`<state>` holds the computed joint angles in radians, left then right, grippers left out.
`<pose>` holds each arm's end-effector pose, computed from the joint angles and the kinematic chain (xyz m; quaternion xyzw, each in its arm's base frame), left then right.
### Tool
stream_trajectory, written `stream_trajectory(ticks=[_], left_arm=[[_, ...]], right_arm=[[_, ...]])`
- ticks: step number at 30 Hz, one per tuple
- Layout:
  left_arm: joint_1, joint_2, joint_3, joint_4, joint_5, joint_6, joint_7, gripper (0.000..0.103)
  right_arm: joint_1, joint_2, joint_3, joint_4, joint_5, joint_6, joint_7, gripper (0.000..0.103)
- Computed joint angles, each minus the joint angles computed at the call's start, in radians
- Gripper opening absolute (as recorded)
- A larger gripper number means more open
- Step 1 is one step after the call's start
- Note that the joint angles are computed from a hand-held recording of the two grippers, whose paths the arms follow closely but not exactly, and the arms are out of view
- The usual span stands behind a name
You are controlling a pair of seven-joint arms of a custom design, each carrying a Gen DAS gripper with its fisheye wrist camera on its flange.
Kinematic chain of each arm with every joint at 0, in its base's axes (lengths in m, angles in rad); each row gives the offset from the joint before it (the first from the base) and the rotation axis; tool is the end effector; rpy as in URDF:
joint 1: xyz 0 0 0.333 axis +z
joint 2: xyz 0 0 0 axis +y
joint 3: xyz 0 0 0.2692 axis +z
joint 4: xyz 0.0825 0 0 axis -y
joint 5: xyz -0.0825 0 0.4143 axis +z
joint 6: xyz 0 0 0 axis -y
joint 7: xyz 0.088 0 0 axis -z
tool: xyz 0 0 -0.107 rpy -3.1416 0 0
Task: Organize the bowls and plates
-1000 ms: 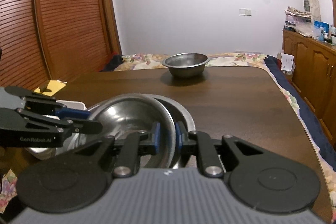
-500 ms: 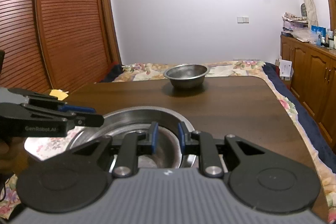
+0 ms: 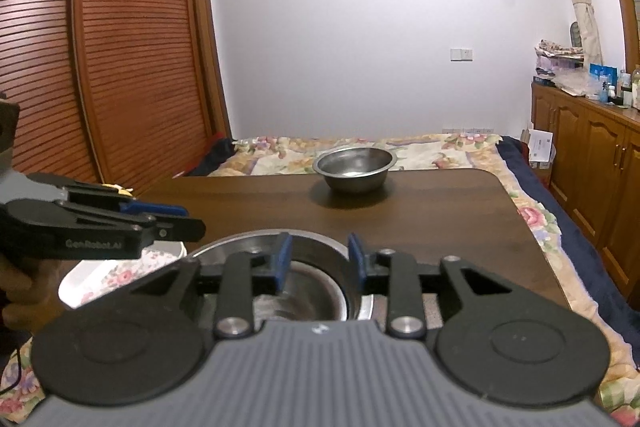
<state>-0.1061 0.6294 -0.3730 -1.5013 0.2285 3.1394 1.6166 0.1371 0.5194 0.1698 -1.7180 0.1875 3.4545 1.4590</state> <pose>0.6887 -0.3086 0.3956 -0.4175 0.7563 -0.4346 0.2546 0.6898 0.1750 0.3807 -0.6143 0.5449 -0.3178 0.4741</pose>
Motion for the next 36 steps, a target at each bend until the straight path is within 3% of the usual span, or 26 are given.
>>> stream_trajectory(ticks=[4, 7, 10, 12, 15, 17, 22, 28, 36], left_arm=[[-0.011, -0.007, 0.016, -0.006, 0.004, 0.011, -0.012, 0.049], [-0.017, -0.008, 0.027, -0.007, 0.006, 0.027, -0.032, 0.069], [-0.042, -0.016, 0.063, -0.015, 0.021, 0.059, -0.067, 0.085], [-0.061, -0.019, 0.090, -0.015, 0.034, 0.070, -0.092, 0.095], [-0.088, -0.021, 0.130, -0.015, 0.052, 0.086, -0.134, 0.101], [-0.096, -0.017, 0.142, -0.007, 0.064, 0.085, -0.154, 0.101], [-0.111, 0.002, 0.163, 0.035, 0.090, 0.061, -0.182, 0.101], [-0.076, 0.076, 0.109, 0.158, 0.094, -0.003, -0.128, 0.101], [-0.149, 0.312, 0.141, 0.584, 0.040, -0.205, -0.028, 0.101]], right_arm=[[0.007, -0.003, -0.008, -0.001, -0.001, 0.004, -0.007, 0.036], [0.026, -0.004, -0.029, 0.000, 0.007, 0.013, -0.024, 0.046], [0.033, -0.004, -0.036, 0.003, 0.018, 0.022, -0.032, 0.062], [0.064, -0.005, -0.066, 0.003, 0.047, 0.034, -0.050, 0.079], [0.095, 0.001, -0.096, 0.010, 0.087, 0.060, -0.079, 0.099], [0.082, 0.002, -0.082, 0.011, 0.082, 0.064, -0.080, 0.103], [0.162, 0.020, -0.160, 0.052, 0.203, 0.043, -0.143, 0.103], [0.101, 0.045, -0.110, 0.104, 0.167, 0.002, -0.150, 0.103], [0.047, 0.137, -0.093, 0.291, 0.102, -0.104, -0.174, 0.103]])
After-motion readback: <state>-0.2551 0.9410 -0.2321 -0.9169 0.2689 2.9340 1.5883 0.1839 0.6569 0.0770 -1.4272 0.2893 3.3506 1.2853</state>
